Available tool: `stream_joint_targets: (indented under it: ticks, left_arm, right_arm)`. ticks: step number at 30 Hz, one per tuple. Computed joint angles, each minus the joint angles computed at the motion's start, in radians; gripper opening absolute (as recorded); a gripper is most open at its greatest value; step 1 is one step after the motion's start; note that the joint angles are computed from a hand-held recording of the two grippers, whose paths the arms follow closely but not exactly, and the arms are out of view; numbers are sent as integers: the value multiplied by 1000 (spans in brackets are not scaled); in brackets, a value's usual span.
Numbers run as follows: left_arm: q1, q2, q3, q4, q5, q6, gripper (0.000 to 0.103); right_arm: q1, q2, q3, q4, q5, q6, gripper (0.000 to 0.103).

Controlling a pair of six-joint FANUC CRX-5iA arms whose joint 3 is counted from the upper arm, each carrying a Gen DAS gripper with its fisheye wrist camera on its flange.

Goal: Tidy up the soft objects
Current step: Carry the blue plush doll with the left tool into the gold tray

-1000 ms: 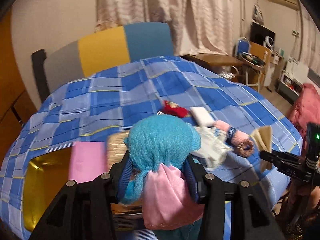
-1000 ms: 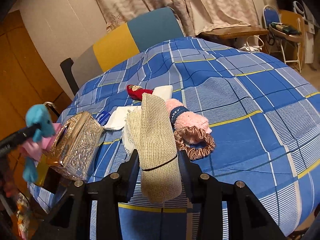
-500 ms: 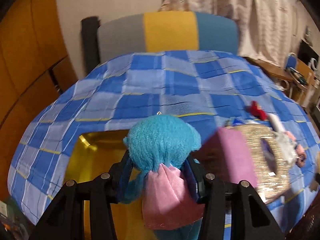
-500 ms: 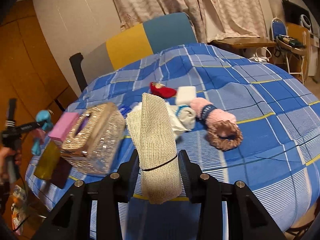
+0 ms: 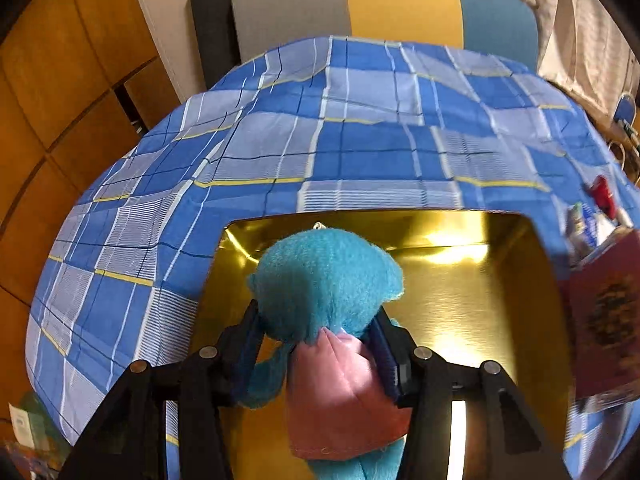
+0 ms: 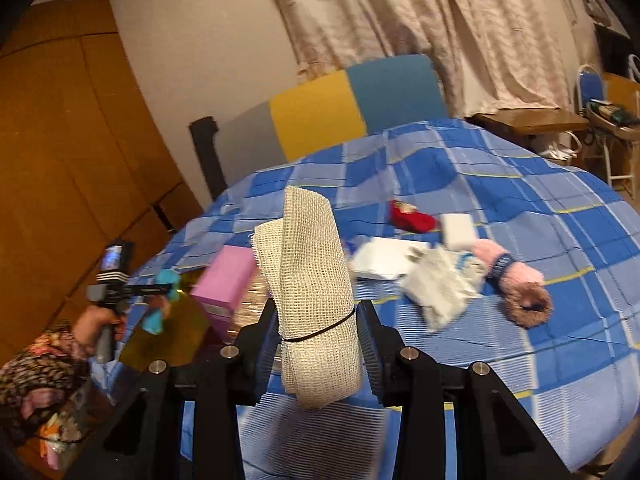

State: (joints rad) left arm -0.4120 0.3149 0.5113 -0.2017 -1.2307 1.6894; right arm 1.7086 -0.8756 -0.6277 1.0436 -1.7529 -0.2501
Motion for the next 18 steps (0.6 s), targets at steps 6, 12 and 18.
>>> stream_joint_targets:
  ticks: [6, 12, 18]
  left_arm:
    - [45, 45, 25, 21, -1, -42, 60]
    - [77, 67, 29, 59, 15, -23, 67]
    - [157, -10, -105, 247, 81, 24, 67]
  right_arm:
    - [-199, 121, 63, -61, 264, 114, 39]
    - [-320, 209, 110, -131, 448, 190, 39]
    - [-429, 295, 148, -214, 632, 272, 39]
